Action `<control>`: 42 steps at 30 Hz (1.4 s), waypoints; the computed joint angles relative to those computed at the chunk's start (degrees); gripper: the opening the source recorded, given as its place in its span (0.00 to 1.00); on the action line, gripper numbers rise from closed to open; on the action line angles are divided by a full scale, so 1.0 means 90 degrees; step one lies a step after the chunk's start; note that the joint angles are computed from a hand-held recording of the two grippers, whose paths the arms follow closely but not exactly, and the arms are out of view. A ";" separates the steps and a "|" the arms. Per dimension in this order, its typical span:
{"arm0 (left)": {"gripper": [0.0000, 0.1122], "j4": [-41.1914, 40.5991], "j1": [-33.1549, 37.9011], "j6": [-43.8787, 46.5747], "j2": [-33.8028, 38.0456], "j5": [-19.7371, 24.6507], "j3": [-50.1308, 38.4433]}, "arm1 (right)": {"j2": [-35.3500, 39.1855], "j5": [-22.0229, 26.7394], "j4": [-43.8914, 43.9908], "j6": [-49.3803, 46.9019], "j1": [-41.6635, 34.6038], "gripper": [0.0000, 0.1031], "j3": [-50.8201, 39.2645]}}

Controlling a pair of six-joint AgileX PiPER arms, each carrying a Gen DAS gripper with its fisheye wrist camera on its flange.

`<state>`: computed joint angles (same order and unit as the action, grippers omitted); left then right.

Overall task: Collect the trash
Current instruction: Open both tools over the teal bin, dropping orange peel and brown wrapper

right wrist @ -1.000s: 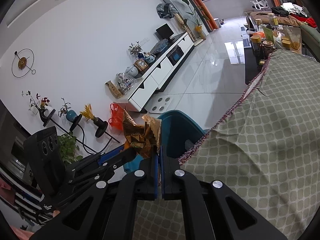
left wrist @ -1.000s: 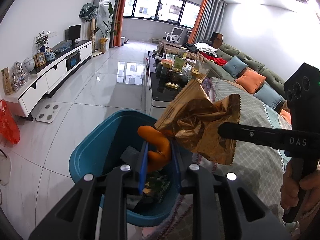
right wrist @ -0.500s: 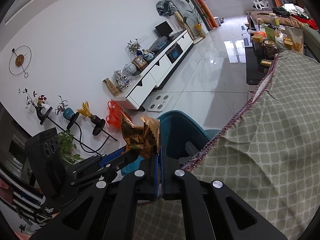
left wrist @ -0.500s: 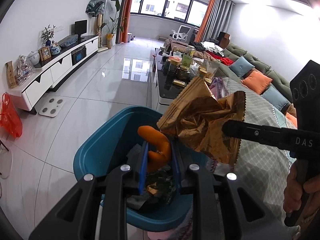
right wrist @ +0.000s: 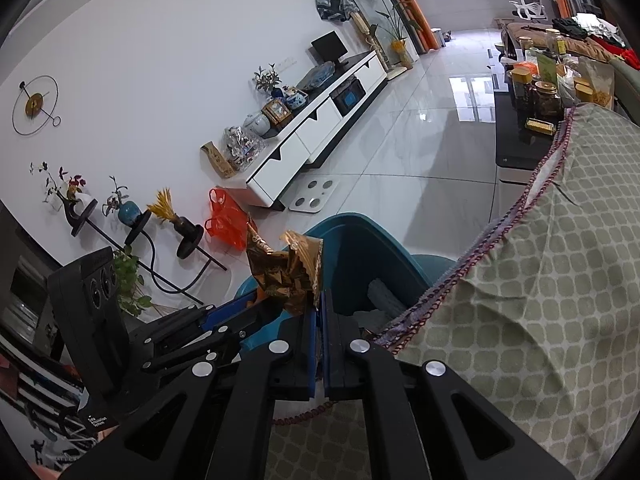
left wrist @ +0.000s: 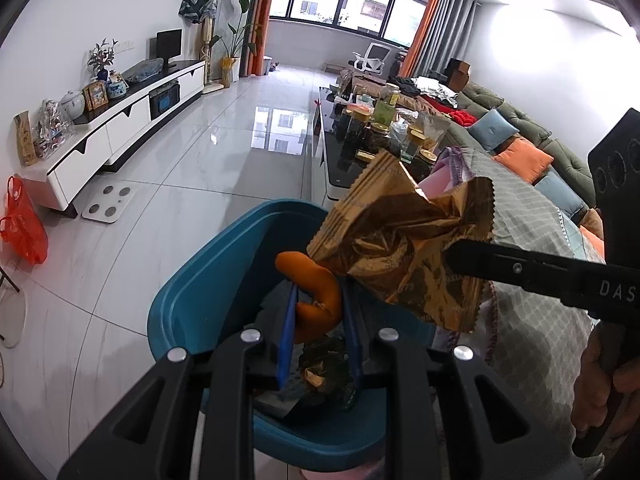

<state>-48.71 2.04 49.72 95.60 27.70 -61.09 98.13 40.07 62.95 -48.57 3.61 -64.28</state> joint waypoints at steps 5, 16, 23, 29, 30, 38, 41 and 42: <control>0.21 0.0126 -0.0081 -0.0206 0.0110 -0.0083 -0.0047 | 0.0127 0.0021 -0.0218 0.0238 0.0083 0.04 -0.0161; 0.21 0.0452 -0.0156 -0.0533 0.0379 -0.0159 -0.0160 | 0.0336 -0.0028 -0.0581 0.0604 0.0244 0.05 -0.0384; 0.21 0.0673 -0.0185 -0.0760 0.0532 -0.0133 -0.0282 | 0.0396 -0.0031 -0.0698 0.0684 0.0268 0.06 -0.0421; 0.22 0.0826 -0.0125 -0.0985 0.0811 0.0124 -0.0550 | 0.0453 -0.0014 -0.0843 0.0799 0.0334 0.07 -0.0482; 0.22 0.0775 -0.0110 -0.0926 0.0828 0.0126 -0.0538 | 0.0467 -0.0017 -0.0901 0.0857 0.0358 0.07 -0.0515; 0.23 0.0840 -0.0143 -0.1024 0.0862 0.0041 -0.0545 | 0.0544 -0.0030 -0.1098 0.1023 0.0403 0.17 -0.0594; 0.27 0.0904 -0.0136 -0.1145 0.0885 0.0049 -0.0569 | 0.0514 -0.0096 -0.1139 0.1031 0.0451 0.20 -0.0573; 0.28 0.0904 -0.0122 -0.1154 0.0879 0.0045 -0.0555 | 0.0512 -0.0106 -0.1127 0.0990 0.0453 0.21 -0.0557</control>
<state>-40.57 0.95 39.33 103.51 28.10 -66.09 102.74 39.12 52.81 -39.66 7.69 -69.30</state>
